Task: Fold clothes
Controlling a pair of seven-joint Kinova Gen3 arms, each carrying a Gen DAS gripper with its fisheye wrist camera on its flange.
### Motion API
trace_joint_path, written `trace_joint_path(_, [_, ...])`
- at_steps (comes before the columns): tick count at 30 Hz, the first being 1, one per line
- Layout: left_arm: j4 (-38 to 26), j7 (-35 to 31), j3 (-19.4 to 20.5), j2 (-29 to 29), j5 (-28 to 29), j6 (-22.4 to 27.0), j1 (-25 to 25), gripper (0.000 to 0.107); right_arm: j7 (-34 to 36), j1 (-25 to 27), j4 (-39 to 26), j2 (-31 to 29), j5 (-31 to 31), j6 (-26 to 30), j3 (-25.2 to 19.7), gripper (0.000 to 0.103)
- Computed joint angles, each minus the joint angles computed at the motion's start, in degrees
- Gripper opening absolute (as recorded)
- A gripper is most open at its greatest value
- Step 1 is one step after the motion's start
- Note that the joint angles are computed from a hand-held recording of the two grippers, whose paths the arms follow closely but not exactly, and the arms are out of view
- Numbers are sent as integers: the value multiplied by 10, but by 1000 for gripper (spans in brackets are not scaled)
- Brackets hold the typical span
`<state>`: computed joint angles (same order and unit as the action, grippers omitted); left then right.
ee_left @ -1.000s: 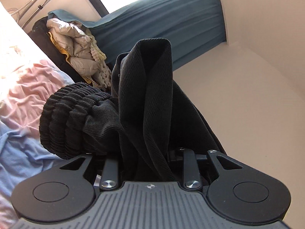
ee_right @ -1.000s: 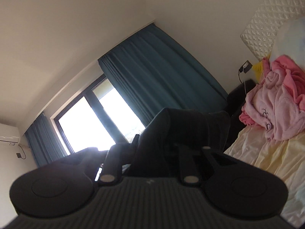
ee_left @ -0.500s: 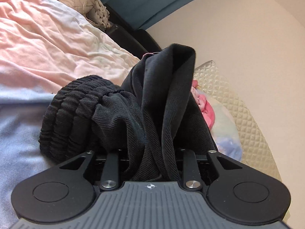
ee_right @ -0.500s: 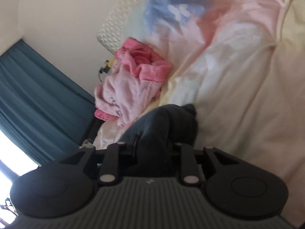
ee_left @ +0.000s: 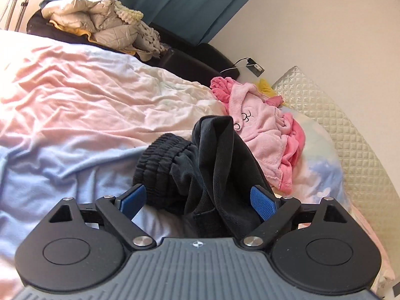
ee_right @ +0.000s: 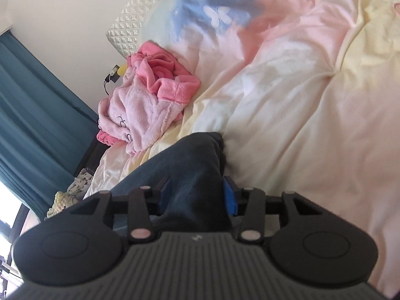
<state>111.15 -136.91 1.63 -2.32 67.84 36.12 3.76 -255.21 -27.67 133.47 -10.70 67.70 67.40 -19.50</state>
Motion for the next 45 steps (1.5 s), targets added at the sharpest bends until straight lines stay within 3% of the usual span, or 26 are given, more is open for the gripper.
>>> trace_joint_path(5, [14,47,-31,-133,-117,51,-76,98,73,33,-37,-12,-19,117,-128,47])
trace_joint_path(8, [9,76,-81,-202,-186,87,-91,99,134,27,-67,-26,-19,158,-181,47])
trace_joint_path(11, [11,91,-108,-263,-256,90,-101,100,204,-49,-98,-23,3,190,-177,47])
trace_joint_path(17, [13,90,-135,-367,-396,84,-119,100,343,-206,-170,23,67,196,-157,46])
trace_joint_path(21, [22,109,-149,-418,-489,65,-100,101,415,-250,-225,51,110,185,-179,46])
trace_joint_path(26, [36,149,-173,-469,-536,63,-91,103,460,-315,-259,87,149,185,-182,46])
trace_joint_path(29, [53,180,-182,-483,-553,53,-89,103,458,-342,-254,88,151,158,-167,47])
trace_joint_path(34, [115,224,-171,-495,-584,-11,-99,103,463,-377,-243,103,156,147,-144,48])
trace_joint_path(42, [166,260,-174,-480,-641,-88,-67,103,458,-379,-223,124,173,96,-108,53])
trace_joint_path(45, [171,272,-177,-472,-651,-92,-59,103,459,-381,-220,135,182,89,-100,57])
